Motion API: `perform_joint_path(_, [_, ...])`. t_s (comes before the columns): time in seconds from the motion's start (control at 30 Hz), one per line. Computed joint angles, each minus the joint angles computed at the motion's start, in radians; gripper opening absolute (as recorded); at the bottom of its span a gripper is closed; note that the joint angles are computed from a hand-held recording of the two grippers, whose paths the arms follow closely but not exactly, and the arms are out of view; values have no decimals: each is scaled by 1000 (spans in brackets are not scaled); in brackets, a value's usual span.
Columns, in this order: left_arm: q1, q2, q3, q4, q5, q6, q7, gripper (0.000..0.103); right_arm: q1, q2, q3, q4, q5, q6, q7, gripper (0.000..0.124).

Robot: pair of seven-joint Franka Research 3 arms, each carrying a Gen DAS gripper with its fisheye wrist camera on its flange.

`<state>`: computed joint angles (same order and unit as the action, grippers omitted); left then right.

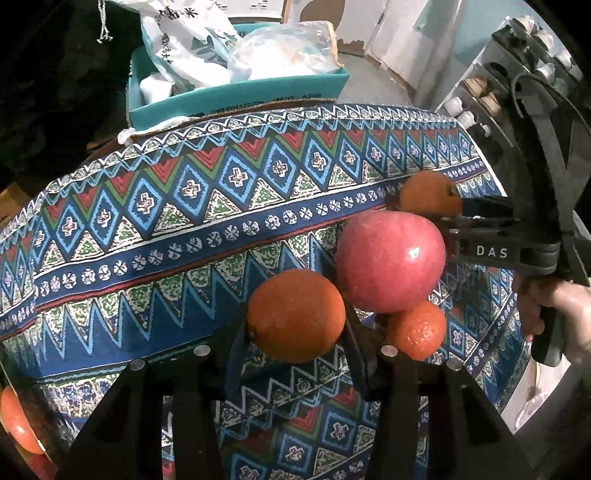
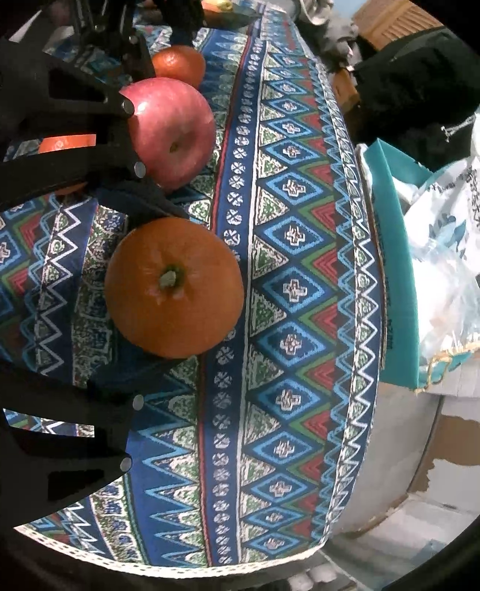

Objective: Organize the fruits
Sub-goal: 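Grasp an orange with the left tool while the right tool grasps another orange, then lift and carry both oranges toward the glass bowl with both tools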

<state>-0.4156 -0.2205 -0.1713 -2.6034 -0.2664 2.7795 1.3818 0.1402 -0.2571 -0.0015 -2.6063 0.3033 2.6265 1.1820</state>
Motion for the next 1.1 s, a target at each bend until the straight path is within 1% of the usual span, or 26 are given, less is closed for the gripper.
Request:
perform_joint_path(0.07, [2, -12, -1, -6, 5, 2, -5, 48, -14, -23, 16, -19, -39, 14, 35, 65])
perform_joint_path(0.27, [1, -69, -11, -32, 50, 6, -51, 48, -21, -115, 29, -64, -73, 29, 83, 65])
perform_joint_path(0.4, [-3, -119, -9, -51, 92, 2, -90, 48, -13, -186, 26, -88, -69, 31, 92, 65])
perform_joint_path(0.53, [-14, -173, 0, -66, 122, -5, -120, 48, -1, -254, 29, -103, -62, 18, 99, 65])
perform_joint_path(0.9, [-30, -313, 16, -92, 187, -46, -200, 48, 43, -447, 23, -127, -14, -56, 92, 65])
perform_joint_path(1.1, [-21, -404, 1, -112, 239, -73, -245, 48, 63, -509, 22, -127, 13, -80, 82, 65])
